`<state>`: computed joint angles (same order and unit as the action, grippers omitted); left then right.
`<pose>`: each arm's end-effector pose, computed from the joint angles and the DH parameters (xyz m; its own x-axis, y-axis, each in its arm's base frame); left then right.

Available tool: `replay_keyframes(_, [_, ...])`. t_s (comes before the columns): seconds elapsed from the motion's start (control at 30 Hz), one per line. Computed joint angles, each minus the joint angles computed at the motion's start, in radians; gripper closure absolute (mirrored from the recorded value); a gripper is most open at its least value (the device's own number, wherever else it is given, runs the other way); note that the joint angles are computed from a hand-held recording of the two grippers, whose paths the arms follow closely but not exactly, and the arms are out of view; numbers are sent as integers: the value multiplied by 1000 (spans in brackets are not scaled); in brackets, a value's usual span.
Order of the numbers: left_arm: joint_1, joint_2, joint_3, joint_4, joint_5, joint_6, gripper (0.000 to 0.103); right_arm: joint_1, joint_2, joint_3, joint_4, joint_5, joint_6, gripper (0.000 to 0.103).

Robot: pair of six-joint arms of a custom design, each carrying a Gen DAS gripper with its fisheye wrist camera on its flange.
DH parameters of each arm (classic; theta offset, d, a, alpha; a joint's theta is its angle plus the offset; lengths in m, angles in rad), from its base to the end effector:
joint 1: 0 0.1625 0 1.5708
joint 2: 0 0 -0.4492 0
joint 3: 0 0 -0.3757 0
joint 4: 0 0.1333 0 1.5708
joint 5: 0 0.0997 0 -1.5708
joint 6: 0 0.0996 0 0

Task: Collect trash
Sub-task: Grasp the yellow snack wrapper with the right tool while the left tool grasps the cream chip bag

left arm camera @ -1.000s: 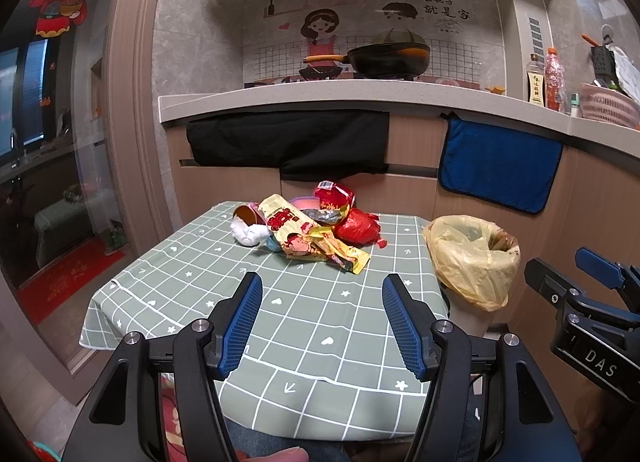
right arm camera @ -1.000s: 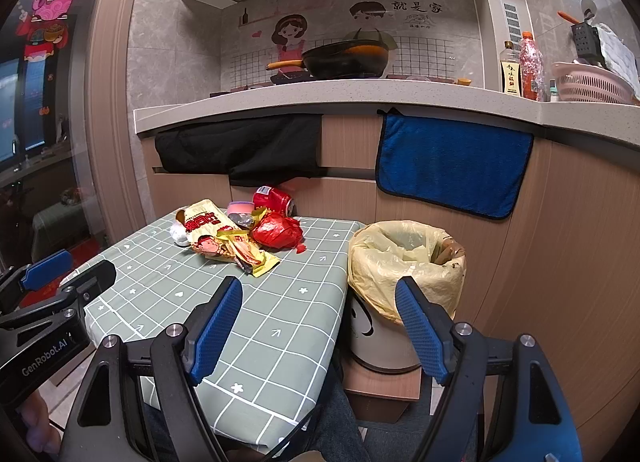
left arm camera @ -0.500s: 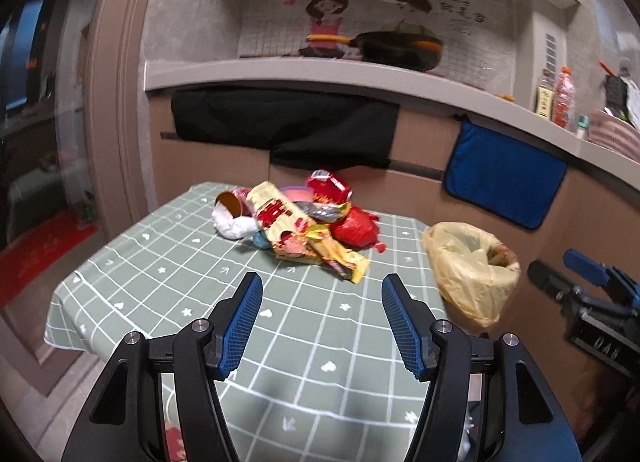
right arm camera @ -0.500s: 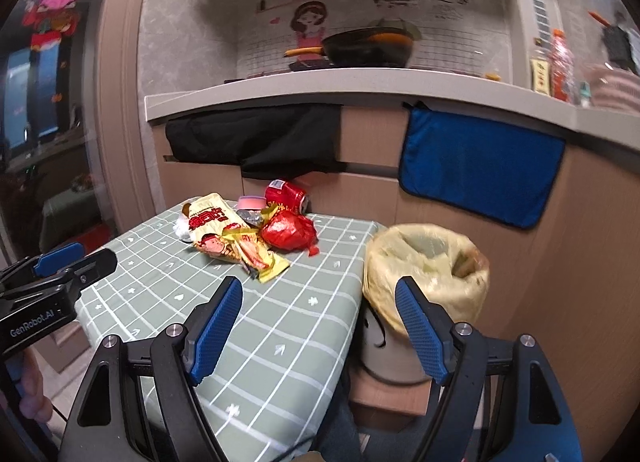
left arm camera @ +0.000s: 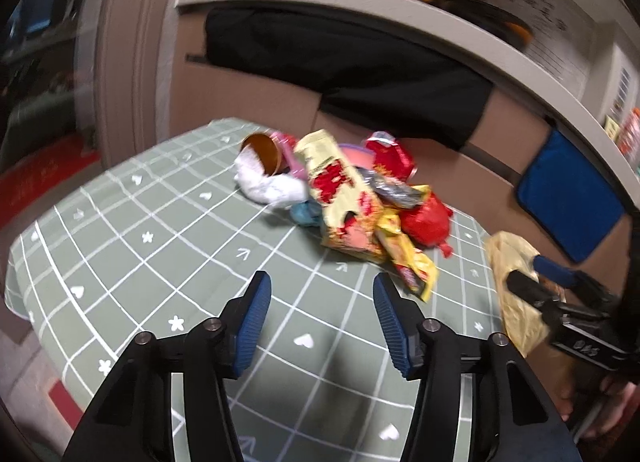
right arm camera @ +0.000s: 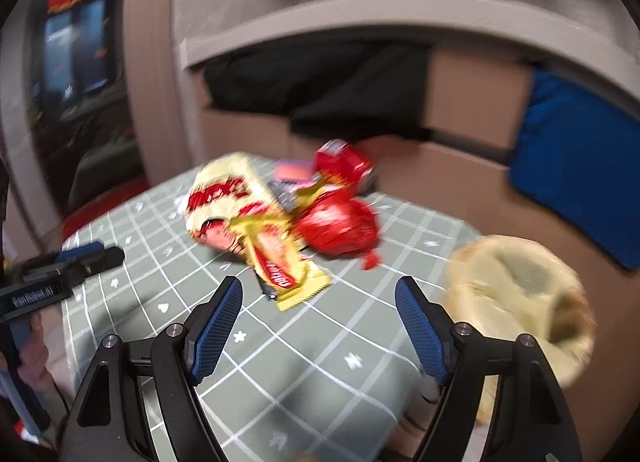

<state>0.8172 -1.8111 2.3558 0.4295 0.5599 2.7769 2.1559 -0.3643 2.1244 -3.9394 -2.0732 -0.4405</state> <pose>0.0481 -0.2668 0.3043 -0.8680 -0.2000 -0.4545 0.2745 0.5694 -0.7749 0.3366 -0.3536 -0.0611 -0.6052 -0.5219 0.6011 -0.7863 0.5102 -0.3486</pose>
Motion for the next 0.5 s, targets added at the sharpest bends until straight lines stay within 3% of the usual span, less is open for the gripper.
replay_keyframes(0.13, [144, 23, -40, -67, 99, 98, 52, -48, 33, -115, 182, 106, -49, 27])
replay_keyframes(0.3, [259, 76, -74, -97, 177, 153, 52, -70, 93, -260, 339, 108, -106, 28])
replay_keyframes(0.5, [307, 125, -89, -120, 218, 198, 52, -116, 124, -349, 448, 114, -82, 32])
